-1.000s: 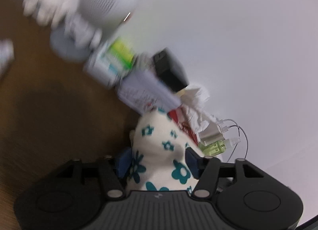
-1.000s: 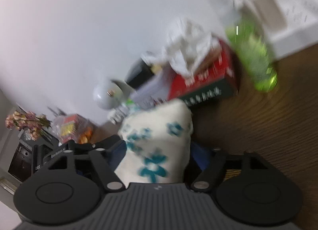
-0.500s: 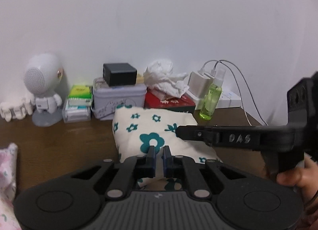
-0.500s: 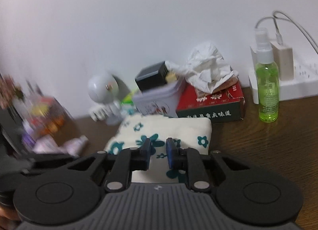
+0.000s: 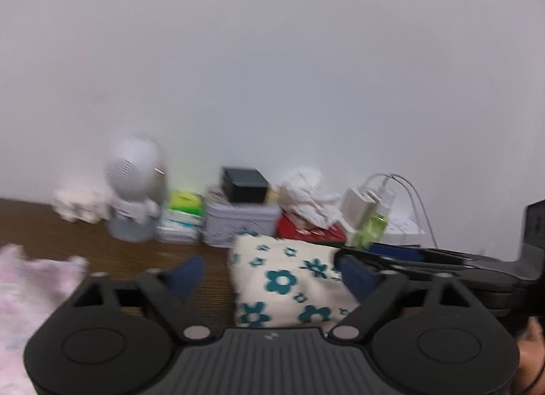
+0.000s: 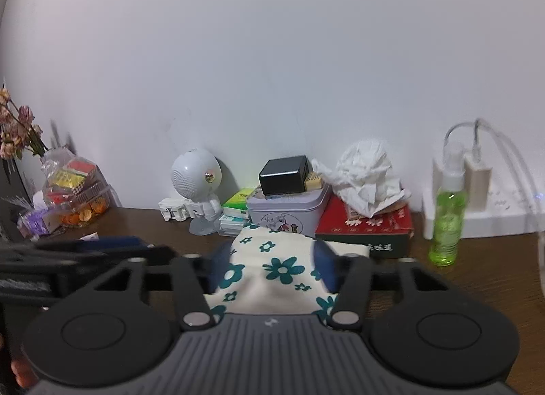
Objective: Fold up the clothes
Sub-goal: 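Carry the bundle with both grippers toward the wall and set it down, then open both grippers and pull them back from the bundle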
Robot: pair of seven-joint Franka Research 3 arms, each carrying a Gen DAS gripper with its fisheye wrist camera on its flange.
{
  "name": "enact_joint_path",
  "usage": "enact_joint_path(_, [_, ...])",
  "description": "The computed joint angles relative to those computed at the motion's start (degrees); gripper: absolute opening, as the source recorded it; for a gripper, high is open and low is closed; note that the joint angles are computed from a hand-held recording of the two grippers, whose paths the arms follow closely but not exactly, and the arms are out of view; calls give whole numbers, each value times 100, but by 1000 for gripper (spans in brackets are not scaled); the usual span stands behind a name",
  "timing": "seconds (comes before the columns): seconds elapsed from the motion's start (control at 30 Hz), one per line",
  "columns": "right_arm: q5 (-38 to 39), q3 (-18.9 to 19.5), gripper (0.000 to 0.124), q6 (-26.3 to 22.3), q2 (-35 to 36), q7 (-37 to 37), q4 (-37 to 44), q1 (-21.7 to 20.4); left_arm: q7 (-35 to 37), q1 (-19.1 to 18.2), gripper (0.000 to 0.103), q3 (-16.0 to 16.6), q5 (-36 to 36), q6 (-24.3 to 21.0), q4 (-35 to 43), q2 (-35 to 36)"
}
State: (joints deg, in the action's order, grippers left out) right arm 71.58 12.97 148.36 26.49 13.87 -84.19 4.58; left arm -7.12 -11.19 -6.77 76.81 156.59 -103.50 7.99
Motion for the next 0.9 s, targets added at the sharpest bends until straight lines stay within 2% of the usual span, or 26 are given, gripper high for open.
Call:
enact_joint_path(0.07, [254, 45, 91, 79, -392, -297, -463, -75, -233, -111, 102, -74, 164, -507, -365, -377])
enact_joint_path(0.13, [560, -6, 103, 55, -799, -686, -926, -103, -367, -131, 103, -226, 167, -859, -760, -752])
enact_joint_path(0.37, [751, -500, 103, -97, -2199, -888, -2428, 210, 87, -42, 103, -705, -960, -939, -1853, -1765])
enact_joint_path(0.53, [697, -818, 103, 211, -3099, -903, -3402, 572, 386, -118, 103, -1076, -1696, -1312, -2336, -2352])
enact_joint_path(0.9, [289, -1414, 103, 649, -4969, -649, -5392, 1169, 524, -332, 103, -1672, -2666, -1337, -3283, -3579])
